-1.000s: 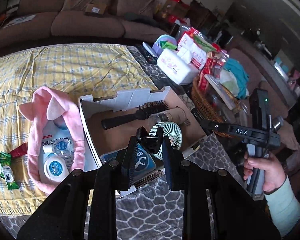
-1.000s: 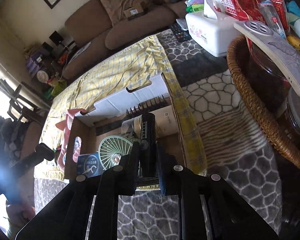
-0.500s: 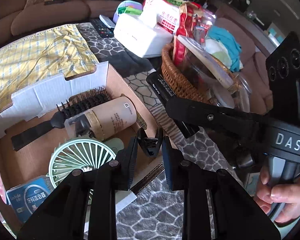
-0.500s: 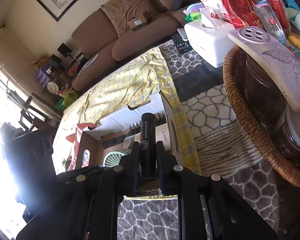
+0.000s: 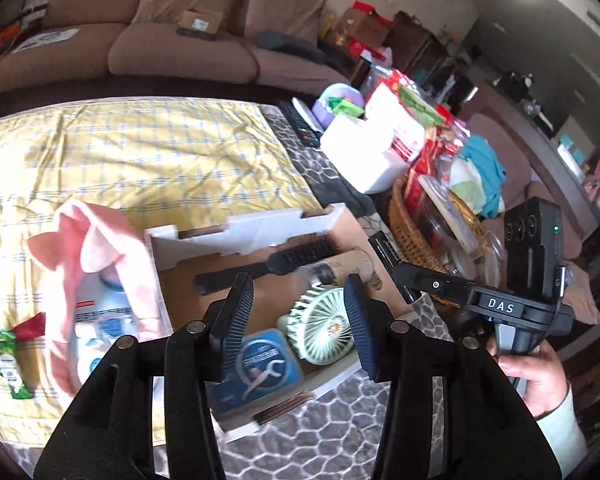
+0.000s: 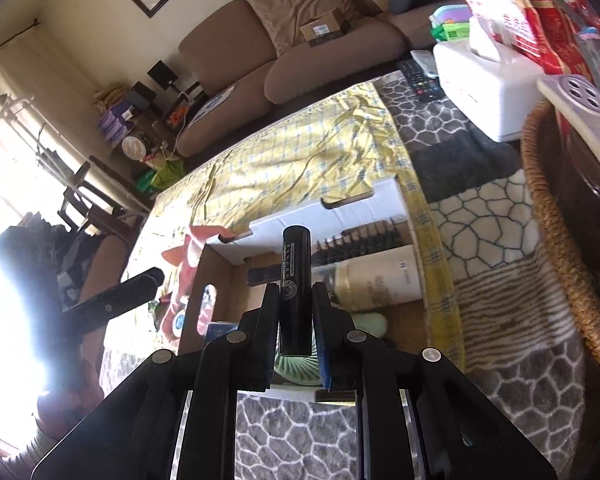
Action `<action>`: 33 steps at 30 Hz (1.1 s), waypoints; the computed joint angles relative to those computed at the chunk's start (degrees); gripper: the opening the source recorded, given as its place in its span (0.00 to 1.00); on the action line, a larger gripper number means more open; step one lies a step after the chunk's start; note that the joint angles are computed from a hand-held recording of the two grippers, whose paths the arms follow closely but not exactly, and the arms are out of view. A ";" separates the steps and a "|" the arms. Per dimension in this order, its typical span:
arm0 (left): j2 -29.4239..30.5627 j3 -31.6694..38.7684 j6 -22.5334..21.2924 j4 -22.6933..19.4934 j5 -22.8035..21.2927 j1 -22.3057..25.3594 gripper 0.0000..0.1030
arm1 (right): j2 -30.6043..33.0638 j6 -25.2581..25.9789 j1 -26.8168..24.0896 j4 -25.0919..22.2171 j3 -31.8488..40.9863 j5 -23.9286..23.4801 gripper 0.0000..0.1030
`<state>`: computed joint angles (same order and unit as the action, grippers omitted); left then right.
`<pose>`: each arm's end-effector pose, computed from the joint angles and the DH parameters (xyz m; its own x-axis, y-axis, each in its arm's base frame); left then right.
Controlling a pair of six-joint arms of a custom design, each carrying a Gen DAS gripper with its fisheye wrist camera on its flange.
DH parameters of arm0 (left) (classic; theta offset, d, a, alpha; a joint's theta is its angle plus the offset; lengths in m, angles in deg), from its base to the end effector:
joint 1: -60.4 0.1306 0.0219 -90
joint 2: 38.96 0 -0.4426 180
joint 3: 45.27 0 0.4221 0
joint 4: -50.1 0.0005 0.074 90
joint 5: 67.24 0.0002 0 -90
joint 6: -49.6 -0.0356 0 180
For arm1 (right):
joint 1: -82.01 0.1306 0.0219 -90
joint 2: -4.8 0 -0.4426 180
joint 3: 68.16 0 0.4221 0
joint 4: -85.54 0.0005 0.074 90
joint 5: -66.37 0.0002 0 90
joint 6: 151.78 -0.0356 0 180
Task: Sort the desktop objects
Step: 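Carry the clip and black tube into the box and open both tools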
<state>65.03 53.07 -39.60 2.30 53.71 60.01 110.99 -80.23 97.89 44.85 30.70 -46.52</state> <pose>0.6109 -0.0230 0.4344 -0.8076 -0.0065 -0.5897 0.3009 0.8555 -0.4214 0.6073 0.1867 0.4223 -0.8372 0.0649 -0.5430 -0.2502 0.8374 0.4860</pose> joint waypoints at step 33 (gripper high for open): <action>2.00 -1.69 -9.39 -3.56 0.57 7.75 0.45 | 26.41 66.84 13.86 -30.26 36.69 39.54 0.24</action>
<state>67.02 51.38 -48.99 -1.26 54.28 67.77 137.40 -13.40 111.75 14.59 67.40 -6.98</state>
